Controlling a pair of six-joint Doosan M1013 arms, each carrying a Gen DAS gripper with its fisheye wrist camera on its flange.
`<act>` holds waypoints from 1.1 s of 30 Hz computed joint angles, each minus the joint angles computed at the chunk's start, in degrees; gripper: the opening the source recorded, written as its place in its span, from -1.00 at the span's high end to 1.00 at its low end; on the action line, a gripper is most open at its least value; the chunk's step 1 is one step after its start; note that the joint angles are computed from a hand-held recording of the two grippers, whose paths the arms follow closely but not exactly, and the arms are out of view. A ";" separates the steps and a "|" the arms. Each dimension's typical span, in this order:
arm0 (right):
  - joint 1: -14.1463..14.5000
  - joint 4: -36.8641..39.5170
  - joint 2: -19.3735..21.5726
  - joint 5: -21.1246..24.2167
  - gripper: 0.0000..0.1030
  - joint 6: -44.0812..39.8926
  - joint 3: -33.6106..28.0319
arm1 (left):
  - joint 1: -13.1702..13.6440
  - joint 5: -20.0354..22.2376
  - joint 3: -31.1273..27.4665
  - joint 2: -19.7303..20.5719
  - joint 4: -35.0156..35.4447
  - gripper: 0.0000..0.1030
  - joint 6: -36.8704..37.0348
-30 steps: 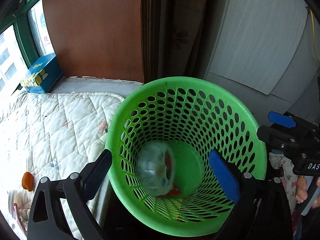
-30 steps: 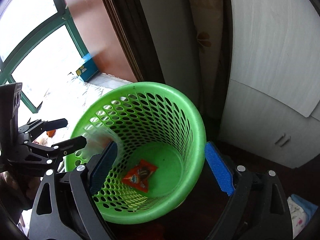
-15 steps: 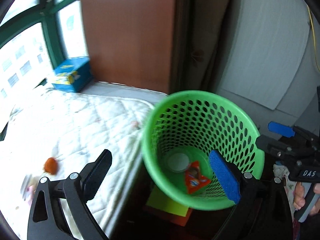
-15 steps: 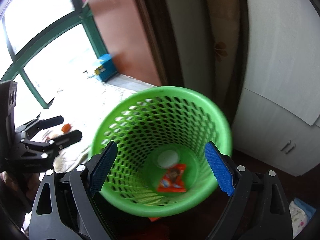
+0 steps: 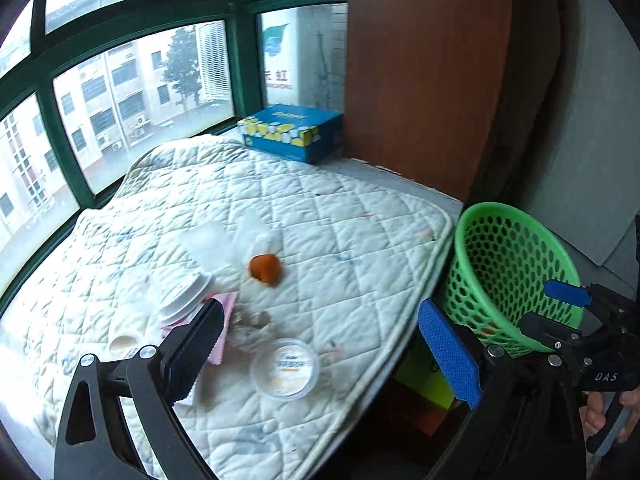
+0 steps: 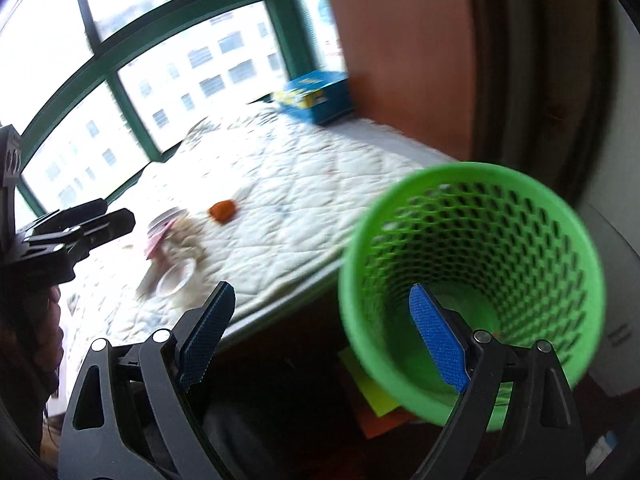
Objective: Collect trash
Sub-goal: 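Swing the right tool back over the mattress, then close the right tool on the small pudding cup while the left tool grasps the white foam block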
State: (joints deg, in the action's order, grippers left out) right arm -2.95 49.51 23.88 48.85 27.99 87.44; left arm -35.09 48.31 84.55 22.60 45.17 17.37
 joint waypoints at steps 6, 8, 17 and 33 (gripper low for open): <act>4.00 -1.43 0.38 2.92 -0.71 -3.73 0.28 | 1.45 2.87 5.72 -3.47 1.78 -0.83 -7.99; 5.31 -2.04 0.59 3.64 -0.71 -4.51 0.32 | 1.70 4.14 7.18 -4.40 2.47 -0.83 -10.23; 10.98 -4.90 1.23 4.00 -0.78 -9.11 0.65 | 2.50 8.10 13.05 -8.26 3.70 -0.83 -18.28; 15.78 -13.24 6.25 1.60 -0.74 -2.98 -2.69 | 4.74 -0.57 17.23 -7.90 -2.82 -0.83 -15.55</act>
State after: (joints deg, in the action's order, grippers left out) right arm 12.83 36.27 30.13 50.45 25.01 84.75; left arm -30.35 47.75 101.77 14.70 42.35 1.82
